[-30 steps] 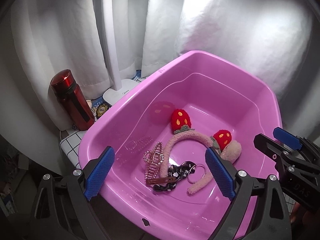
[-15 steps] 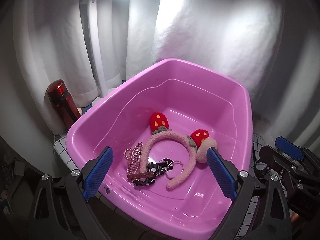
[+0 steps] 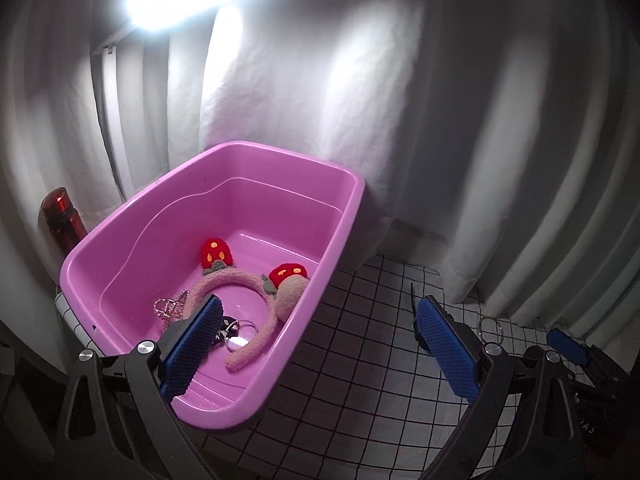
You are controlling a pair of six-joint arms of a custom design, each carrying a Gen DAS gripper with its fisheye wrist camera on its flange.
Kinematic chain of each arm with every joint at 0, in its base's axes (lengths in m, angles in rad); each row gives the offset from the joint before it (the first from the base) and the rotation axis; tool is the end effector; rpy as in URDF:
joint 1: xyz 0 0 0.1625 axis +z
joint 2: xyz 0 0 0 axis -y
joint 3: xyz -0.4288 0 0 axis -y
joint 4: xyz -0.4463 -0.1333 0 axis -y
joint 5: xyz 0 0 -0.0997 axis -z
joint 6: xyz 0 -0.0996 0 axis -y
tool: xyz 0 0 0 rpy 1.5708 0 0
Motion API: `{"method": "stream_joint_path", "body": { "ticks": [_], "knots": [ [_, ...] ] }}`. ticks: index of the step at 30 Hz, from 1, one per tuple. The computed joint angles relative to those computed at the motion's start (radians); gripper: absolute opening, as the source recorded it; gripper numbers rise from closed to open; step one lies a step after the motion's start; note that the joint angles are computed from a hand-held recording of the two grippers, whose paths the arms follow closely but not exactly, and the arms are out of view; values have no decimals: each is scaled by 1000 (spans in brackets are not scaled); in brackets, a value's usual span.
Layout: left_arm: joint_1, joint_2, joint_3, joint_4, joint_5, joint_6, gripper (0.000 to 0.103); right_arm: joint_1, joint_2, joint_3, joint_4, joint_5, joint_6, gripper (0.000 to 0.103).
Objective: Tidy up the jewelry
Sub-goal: 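Withdraw both tools from the tub toward the black watch and second bangle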
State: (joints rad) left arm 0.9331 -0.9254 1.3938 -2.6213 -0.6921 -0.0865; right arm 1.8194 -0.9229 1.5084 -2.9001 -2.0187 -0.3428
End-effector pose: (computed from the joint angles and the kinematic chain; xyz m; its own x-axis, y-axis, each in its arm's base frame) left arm -0.2923 -0.7472 0.3053 -0.8048 -0.0183 -0.5932 0.4294 0.6721 -0.6033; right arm 0.2756 -0.7192 0.2592 -0.8299 -0.1809 0.5277 -0.4884 0.6928 -0.5306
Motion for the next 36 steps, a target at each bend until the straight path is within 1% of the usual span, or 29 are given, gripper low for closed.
{"method": "stream_joint_path", "body": {
  "ticks": [4, 9, 12, 17, 20, 23, 30, 36],
  "knots": [
    [-17, 33, -2, 22, -47, -3, 96, -42, -81, 90, -40, -37, 39, 65],
    [-28, 80, -2, 41, -89, 4, 96, -87, -140, 161, -92, -70, 70, 65],
    [-28, 106, 0, 52, -116, -1, 96, -112, -162, 193, -109, -83, 77, 65],
    [-16, 171, -29, 77, -133, -7, 96, -153, -175, 215, -114, -89, 81, 65],
    [-4, 214, -54, 72, -140, 2, 96, -171, -155, 199, -119, -88, 65, 65],
    [6, 260, -89, 71, -142, 17, 96, -190, -127, 167, -113, -64, 62, 65],
    [37, 357, -178, 72, -145, 55, 96, -226, -19, 42, -86, -48, 19, 65],
    [65, 417, -251, 90, -148, 56, 96, -249, 52, -39, -60, -39, 6, 65]
  ]
}}
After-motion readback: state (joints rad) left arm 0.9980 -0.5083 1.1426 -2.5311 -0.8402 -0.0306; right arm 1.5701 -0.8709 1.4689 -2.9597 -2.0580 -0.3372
